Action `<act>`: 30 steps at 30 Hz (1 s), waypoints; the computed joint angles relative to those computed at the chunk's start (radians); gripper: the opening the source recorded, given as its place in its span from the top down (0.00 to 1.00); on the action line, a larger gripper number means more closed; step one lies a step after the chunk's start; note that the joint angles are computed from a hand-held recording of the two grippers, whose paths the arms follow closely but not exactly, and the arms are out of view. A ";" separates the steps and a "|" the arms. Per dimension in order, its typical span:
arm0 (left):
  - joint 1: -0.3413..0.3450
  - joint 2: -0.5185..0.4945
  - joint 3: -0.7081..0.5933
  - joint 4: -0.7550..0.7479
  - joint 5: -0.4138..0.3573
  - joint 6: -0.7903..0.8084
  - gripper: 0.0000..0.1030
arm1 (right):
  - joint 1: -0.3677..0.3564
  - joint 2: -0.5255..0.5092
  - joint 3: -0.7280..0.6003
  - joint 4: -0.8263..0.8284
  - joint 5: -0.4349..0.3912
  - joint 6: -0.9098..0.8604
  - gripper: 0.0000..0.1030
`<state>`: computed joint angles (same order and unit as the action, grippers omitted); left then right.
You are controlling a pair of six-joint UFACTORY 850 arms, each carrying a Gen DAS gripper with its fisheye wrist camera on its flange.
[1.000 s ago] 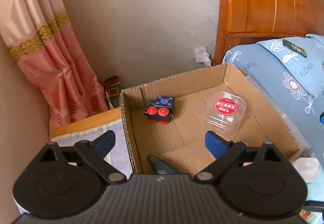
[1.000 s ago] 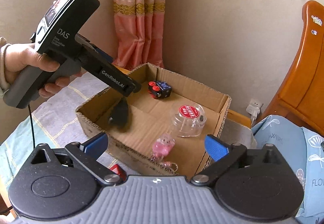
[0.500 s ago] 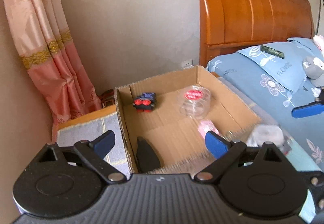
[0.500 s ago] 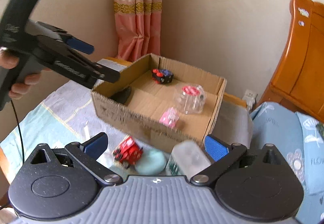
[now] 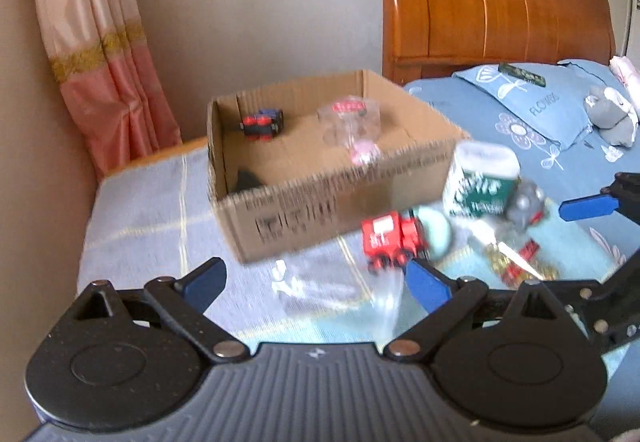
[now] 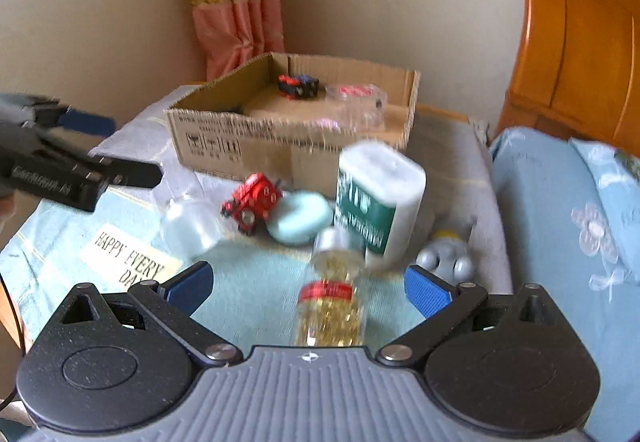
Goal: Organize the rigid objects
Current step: 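Move both tools back from the box toward the remaining items, then grasp the lying gold capsule bottle with the right tool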
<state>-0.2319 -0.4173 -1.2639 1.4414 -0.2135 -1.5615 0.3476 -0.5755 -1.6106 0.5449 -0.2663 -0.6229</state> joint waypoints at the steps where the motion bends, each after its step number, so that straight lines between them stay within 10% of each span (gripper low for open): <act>1: -0.002 0.003 0.010 0.021 0.003 -0.031 0.06 | 0.000 -0.003 0.005 0.008 0.002 0.008 0.00; 13: -0.009 0.002 0.050 0.131 -0.013 -0.189 0.06 | 0.014 -0.024 0.000 0.042 -0.057 0.004 0.00; 20: -0.006 -0.008 0.046 0.108 0.017 -0.156 0.06 | -0.003 -0.039 -0.025 0.324 -0.248 -0.287 0.00; 30: 0.000 -0.047 0.008 -0.043 0.022 0.017 0.06 | -0.002 -0.007 0.003 0.246 -0.111 -0.287 0.00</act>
